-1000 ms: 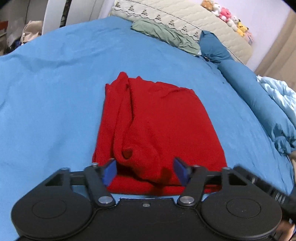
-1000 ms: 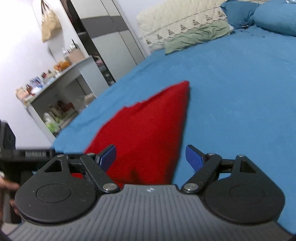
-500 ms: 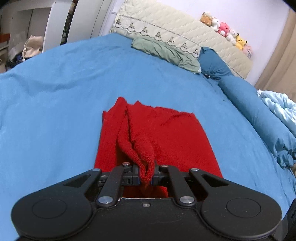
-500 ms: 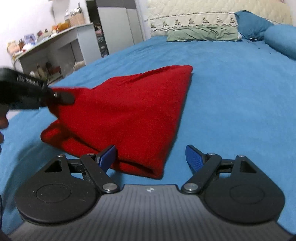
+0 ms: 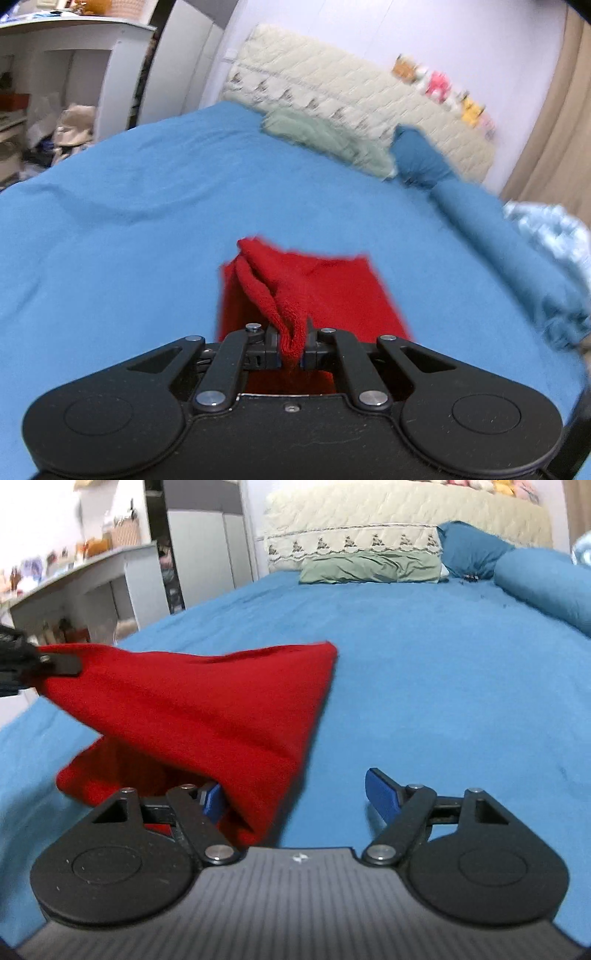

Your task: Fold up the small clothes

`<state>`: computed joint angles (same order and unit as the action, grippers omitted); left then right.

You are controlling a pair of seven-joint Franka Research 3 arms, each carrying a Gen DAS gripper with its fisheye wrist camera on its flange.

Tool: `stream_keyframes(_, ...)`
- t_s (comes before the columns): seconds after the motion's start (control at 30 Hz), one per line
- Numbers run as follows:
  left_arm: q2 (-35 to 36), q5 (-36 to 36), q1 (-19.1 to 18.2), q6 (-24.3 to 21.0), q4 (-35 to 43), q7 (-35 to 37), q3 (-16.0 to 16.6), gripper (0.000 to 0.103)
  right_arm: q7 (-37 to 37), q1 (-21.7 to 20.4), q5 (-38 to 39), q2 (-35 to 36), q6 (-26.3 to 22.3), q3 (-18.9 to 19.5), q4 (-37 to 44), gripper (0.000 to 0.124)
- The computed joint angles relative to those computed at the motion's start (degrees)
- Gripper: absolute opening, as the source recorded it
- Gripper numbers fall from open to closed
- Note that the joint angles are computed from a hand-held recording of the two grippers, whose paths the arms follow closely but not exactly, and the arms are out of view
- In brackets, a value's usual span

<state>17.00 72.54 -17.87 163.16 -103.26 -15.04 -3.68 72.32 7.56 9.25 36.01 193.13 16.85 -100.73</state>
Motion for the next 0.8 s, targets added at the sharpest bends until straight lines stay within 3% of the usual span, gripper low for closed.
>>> stream_keyframes(0.1, 3.13, -6.87, 0.69, -1.91, -0.04, 7.22, -1.50, 0.012, -0.51, 4.73, 1.71, -0.30, -2.05, -5.51, -0.12, 0.089)
stream_keyframes(0.17, 5.44, -10.42, 0.18, -3.51, 1.13, 11.00, -1.28, 0.019, -0.44, 4.16, 2.61, -0.37, -2.42, -5.15, -0.81, 0.089)
stream_keyframes(0.27, 4.17, -8.94, -1.58, -2.68, -0.33, 8.43, 0.87, 0.024, -0.69, 3.84, 3.34, -1.11, -2.74, -5.22, -1.75, 0.089)
stream_keyframes(0.4, 2.15, -15.60, -0.89, -9.33, -1.72, 18.53, -1.55, 0.052, -2.57, 0.25, 2.48, -1.95, -5.13, -1.96, -2.31, 0.089)
stream_keyframes(0.47, 1.44, -16.44, -0.96, -10.11, -2.34, 20.67, -1.85, 0.053, -4.04, -1.58, 2.56, -3.08, -7.74, -0.25, -2.72, 0.090)
stream_keyframes(0.6, -0.29, -14.13, -2.17, -13.95, -1.88, 22.94, -1.83, 0.075, -8.66, -8.05, 5.85, -6.09, -16.13, 5.97, -2.21, 0.093)
stream_keyframes(0.7, -0.91, -9.30, -1.41, -10.50, -1.07, 19.92, -1.14, 0.103, -14.76, -15.45, 11.75, -6.39, -20.75, 14.08, 0.22, 0.101)
stream_keyframes(0.77, 1.23, -11.38, 1.10, -4.82, 1.63, 22.35, -1.46, 0.103, -15.80, -16.97, 15.05, -4.81, -25.24, 15.82, 5.00, 0.103)
stream_keyframes(0.8, 2.89, -14.50, 2.43, -2.79, 3.33, 25.05, -1.82, 0.103, -13.55, -15.44, 15.61, -3.76, -27.46, 14.03, 8.29, 0.103)
